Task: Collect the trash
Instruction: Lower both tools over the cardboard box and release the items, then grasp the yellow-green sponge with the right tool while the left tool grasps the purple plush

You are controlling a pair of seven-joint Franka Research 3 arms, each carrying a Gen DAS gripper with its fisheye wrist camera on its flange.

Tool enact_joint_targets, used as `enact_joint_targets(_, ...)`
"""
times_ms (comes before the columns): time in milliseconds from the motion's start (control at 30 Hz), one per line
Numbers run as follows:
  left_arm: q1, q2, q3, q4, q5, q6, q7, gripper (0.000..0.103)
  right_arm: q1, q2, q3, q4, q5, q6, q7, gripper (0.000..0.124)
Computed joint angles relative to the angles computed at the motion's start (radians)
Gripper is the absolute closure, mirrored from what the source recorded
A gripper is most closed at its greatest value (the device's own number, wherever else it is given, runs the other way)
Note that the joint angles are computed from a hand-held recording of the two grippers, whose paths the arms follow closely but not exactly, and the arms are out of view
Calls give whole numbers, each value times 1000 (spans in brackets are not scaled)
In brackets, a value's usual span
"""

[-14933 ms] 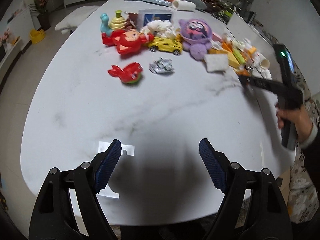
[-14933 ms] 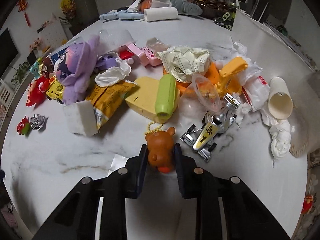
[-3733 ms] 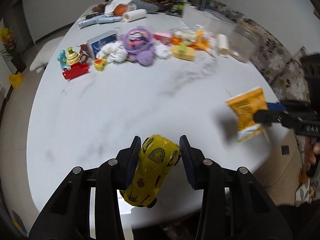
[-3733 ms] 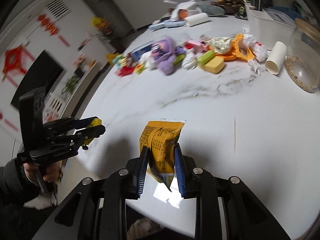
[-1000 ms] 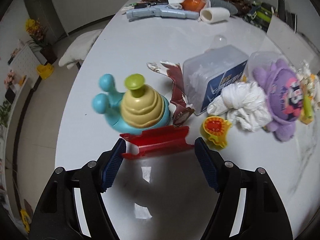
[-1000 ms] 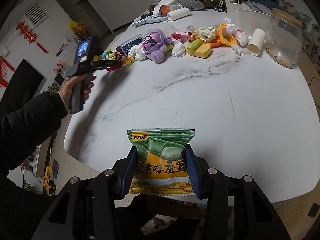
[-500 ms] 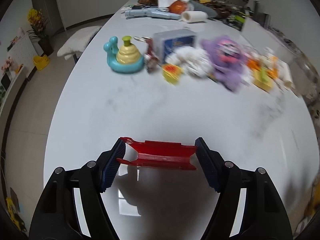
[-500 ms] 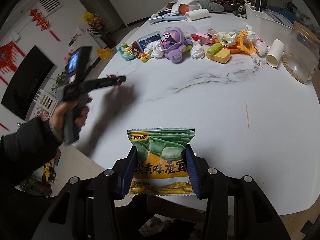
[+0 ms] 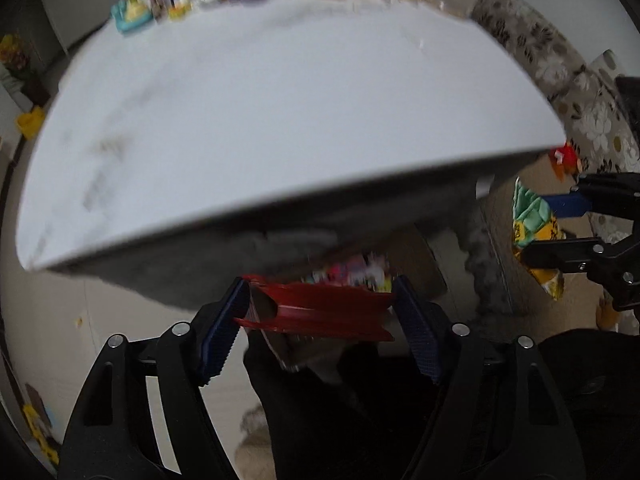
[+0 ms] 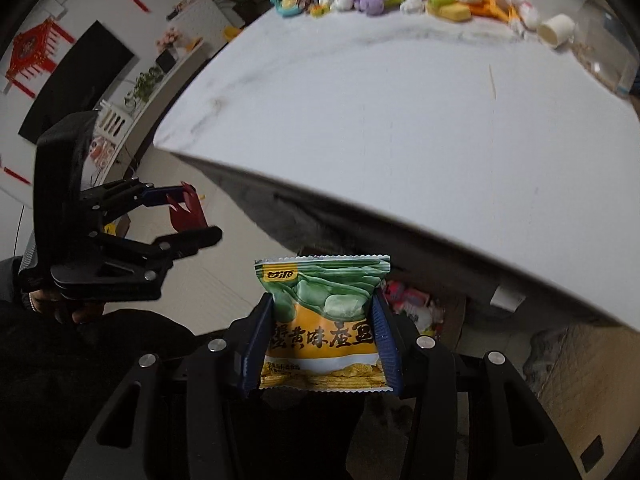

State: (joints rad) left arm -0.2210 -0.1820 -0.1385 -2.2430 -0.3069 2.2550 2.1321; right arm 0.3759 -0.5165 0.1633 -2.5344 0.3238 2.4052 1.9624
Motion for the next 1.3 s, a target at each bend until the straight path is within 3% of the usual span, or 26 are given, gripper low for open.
enact_joint_targets(67, 5, 12, -13, -8, 45, -10, -49, 24, 2, 2, 3, -18, 4, 10, 5, 67)
enact_joint_targets(267, 12, 14, -15, 0, 79, -15, -115, 24, -8, -30, -7, -36, 2, 20, 8, 67)
enact_joint_targets(500, 19, 57, -3, 97, 70, 53, -111, 24, -97, 26, -4, 59, -110, 75, 8, 61)
enact_joint_targets(633, 42, 174, -15, 250, 97, 88, -147, 24, -165, 184, -7, 198, -222, 155, 2, 61)
enact_joint_targets(800, 78, 329, -41, 456, 123, 71, -198, 24, -228, 453, -38, 454, -442, 215, 83, 56)
enact_joint_targets(900, 96, 407, -62, 568, 131, 41, -217, 24, -221, 643, -101, 658, -504, 161, 83, 56)
enact_joint_targets(1033, 126, 473, -78, 664, 131, 7, -186, 24, -209, 832, -180, 871, -490, 54, 42, 56)
enact_joint_targets(1200, 148, 609, -93, 843, 140, -79, -166, 24, -200, 935, -222, 969, -423, 51, -28, 54)
enact_joint_targets(1300, 137, 713, -102, 990, 159, -132, -184, 24, -170, 944, -241, 992, -436, 25, -20, 66)
